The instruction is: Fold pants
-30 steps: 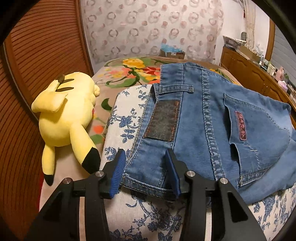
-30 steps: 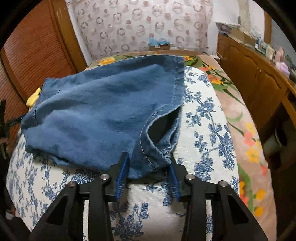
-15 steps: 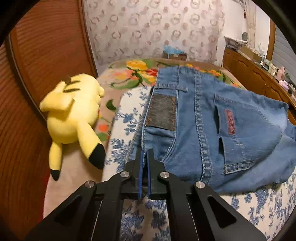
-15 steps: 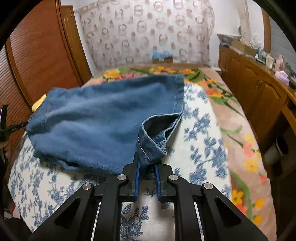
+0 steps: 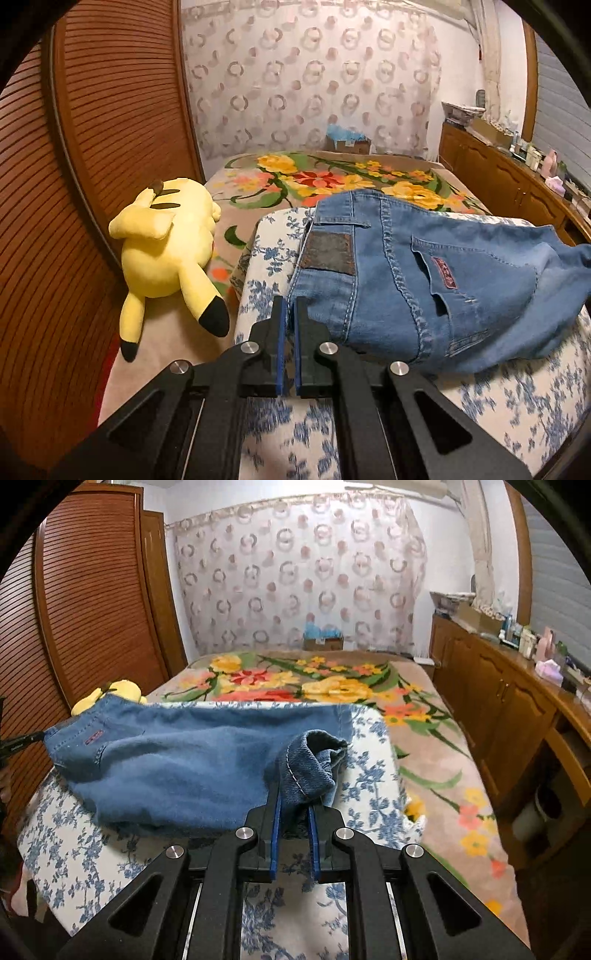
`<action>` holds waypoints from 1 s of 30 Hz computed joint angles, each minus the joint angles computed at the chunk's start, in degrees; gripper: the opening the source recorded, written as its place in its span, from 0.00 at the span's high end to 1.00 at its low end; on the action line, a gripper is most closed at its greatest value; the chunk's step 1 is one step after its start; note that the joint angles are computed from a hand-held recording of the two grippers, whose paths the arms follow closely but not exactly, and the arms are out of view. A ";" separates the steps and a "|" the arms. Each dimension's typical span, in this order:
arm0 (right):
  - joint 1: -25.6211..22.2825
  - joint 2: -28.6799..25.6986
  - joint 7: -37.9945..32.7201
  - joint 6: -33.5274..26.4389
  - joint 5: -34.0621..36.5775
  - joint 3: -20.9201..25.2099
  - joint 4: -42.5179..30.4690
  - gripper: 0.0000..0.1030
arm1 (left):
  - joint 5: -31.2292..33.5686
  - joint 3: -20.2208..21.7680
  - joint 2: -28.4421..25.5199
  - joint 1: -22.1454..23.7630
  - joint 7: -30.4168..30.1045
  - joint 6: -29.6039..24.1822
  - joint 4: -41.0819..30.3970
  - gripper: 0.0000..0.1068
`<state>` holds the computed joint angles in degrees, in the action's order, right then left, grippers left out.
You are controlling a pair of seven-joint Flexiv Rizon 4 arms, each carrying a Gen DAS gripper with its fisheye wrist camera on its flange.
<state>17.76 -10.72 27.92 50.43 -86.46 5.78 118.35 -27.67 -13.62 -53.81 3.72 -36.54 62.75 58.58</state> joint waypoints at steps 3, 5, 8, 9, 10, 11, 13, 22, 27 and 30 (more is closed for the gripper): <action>0.68 1.33 1.34 -1.66 -0.57 0.86 1.74 0.88 | -2.53 -3.35 3.47 2.74 3.41 3.22 6.91 0.96; 1.27 1.89 2.57 -2.47 -0.66 1.64 2.92 0.88 | -4.22 -5.11 5.80 4.46 6.10 5.27 11.57 0.96; 2.51 2.91 5.00 -4.21 -0.82 2.93 4.84 0.88 | -7.61 -8.31 9.38 7.32 10.89 8.16 18.52 0.96; 3.08 3.23 5.72 -5.12 -0.66 3.45 5.43 0.88 | -9.04 -9.39 10.53 8.29 12.37 8.93 20.66 0.96; 3.50 3.77 6.18 -5.77 -0.28 3.88 6.05 0.88 | -10.66 -10.65 12.04 9.55 14.25 9.75 23.33 0.96; 4.16 4.19 7.10 -6.77 -0.09 4.47 6.72 0.88 | -11.81 -11.15 12.95 10.10 15.60 10.04 24.83 0.96; 5.20 5.21 8.49 -8.37 0.48 5.42 8.08 0.88 | -15.35 -13.15 15.03 11.88 19.16 11.12 28.65 0.96; 5.13 5.02 12.36 -3.61 3.80 5.37 10.44 0.83 | -19.31 -10.28 15.52 8.54 23.38 14.05 31.99 0.90; 5.36 6.03 14.37 -3.95 4.11 5.49 11.10 0.71 | -22.28 -12.78 15.89 9.63 25.45 13.24 32.79 0.41; 5.76 5.88 14.88 -4.79 4.05 5.79 10.79 0.71 | -25.65 -14.96 16.79 10.19 29.29 13.47 34.32 0.33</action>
<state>23.52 -4.84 42.79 45.64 -82.41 11.57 129.14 -53.32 -28.59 -37.03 13.91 -7.25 76.21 92.91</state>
